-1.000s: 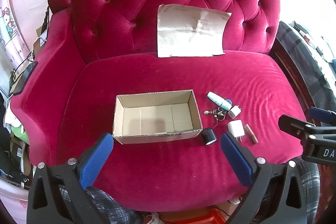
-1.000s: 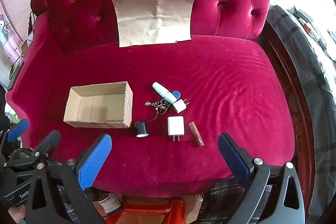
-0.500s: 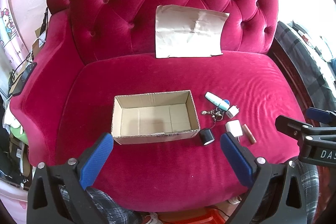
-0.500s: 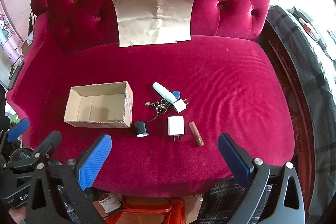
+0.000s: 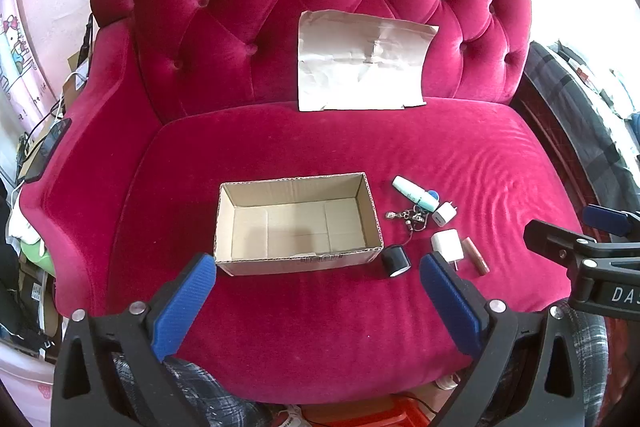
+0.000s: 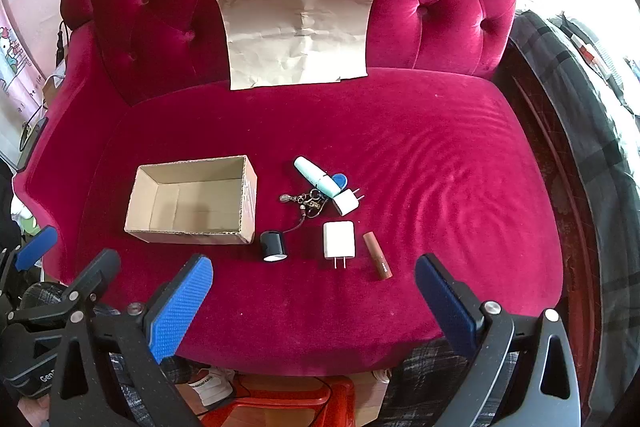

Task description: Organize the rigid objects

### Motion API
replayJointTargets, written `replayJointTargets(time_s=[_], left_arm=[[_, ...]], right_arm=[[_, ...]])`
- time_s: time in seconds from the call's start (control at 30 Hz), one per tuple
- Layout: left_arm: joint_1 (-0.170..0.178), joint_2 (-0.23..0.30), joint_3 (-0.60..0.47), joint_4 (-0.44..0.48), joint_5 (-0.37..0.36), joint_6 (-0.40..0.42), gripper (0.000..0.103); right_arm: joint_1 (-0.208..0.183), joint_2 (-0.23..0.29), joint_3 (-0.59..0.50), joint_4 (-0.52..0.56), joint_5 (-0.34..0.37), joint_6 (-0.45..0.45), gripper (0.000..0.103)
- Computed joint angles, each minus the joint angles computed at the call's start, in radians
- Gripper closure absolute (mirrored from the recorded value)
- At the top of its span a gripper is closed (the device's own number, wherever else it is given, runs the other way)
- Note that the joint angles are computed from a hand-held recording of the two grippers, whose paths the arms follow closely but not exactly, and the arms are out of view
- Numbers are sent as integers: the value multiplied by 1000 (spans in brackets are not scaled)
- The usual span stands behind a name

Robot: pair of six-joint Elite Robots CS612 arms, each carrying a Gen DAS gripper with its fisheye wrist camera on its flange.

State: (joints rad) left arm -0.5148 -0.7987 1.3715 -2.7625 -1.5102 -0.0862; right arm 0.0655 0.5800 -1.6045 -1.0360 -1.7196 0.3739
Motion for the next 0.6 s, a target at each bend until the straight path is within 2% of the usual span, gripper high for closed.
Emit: replayJointTargets(time_s=[0.6], left_arm=[[2,3,-8,7,2,7,0]], right_arm=[[1,-4,10,-5,10,-2,0]])
